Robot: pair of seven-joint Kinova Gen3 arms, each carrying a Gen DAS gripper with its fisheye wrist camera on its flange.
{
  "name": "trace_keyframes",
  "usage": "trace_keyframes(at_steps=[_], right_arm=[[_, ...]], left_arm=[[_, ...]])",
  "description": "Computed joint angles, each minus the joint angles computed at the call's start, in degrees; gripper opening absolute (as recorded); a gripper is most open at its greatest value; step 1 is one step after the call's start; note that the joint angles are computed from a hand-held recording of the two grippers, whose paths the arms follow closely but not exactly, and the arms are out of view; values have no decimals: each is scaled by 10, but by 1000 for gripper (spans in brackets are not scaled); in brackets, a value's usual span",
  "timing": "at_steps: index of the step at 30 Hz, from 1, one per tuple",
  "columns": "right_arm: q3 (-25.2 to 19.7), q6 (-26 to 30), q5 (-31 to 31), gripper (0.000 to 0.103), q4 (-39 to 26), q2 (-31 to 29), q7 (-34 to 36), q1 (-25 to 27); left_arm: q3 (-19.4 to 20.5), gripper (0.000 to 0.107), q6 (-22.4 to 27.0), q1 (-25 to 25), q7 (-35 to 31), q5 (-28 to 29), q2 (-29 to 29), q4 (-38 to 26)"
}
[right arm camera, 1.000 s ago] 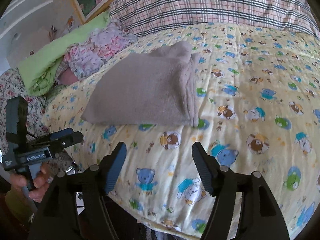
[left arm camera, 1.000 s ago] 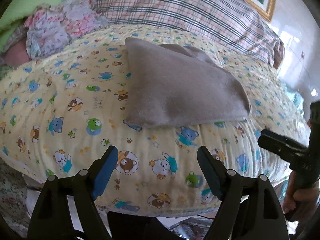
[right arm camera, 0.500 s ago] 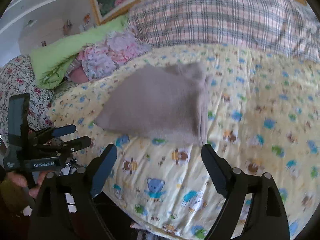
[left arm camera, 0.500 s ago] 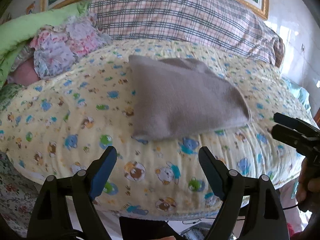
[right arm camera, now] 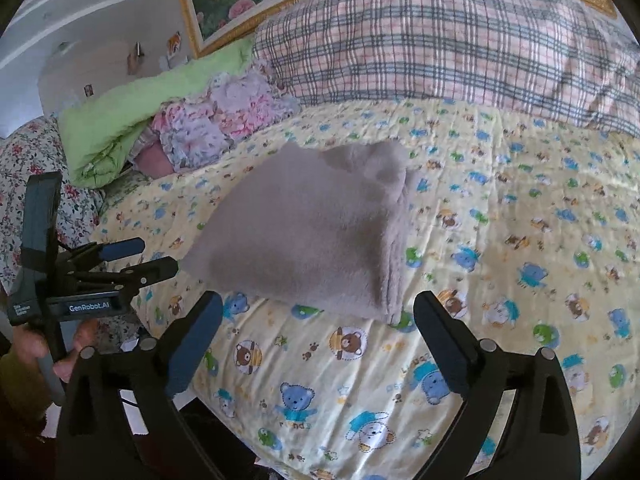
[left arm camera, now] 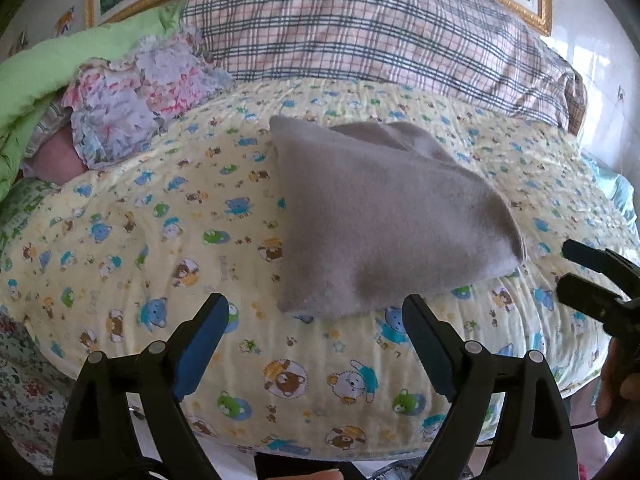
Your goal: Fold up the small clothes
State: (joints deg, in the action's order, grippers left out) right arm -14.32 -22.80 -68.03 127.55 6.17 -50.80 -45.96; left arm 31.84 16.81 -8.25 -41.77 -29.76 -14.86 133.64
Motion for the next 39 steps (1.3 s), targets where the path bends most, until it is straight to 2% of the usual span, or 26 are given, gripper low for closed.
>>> trace_keyframes(at_steps=[6, 11, 14, 18, 27, 30, 35, 39], right_arm=[[19, 38, 8, 96, -19, 28, -7, 0], [46, 58, 1, 96, -34, 42, 2, -15], [59, 67, 5, 96, -43, 47, -1, -21], [79, 83, -18, 96, -57, 51, 25, -31], [112, 114, -14, 96, -77, 58, 37, -44], [121, 120, -4, 96, -80, 60, 28, -48], [145, 134, -9, 96, -87, 63, 35, -63], [160, 140, 9, 96, -89, 64, 20, -72]], left_arm=[[70, 89, 1, -53, 64, -54, 24, 0], [40, 90, 7, -21, 91, -83, 52, -12], [4, 90, 20, 20, 73, -77, 69, -28], [-21, 90, 32, 52, 78, -84, 76, -38], [-66, 91, 46, 108, 121, -123, 88, -45], [-88, 91, 48, 130, 123, -125, 92, -48], [-137, 91, 55, 172, 85, -94, 101, -61], [-151, 91, 67, 194, 100, -108, 105, -66]])
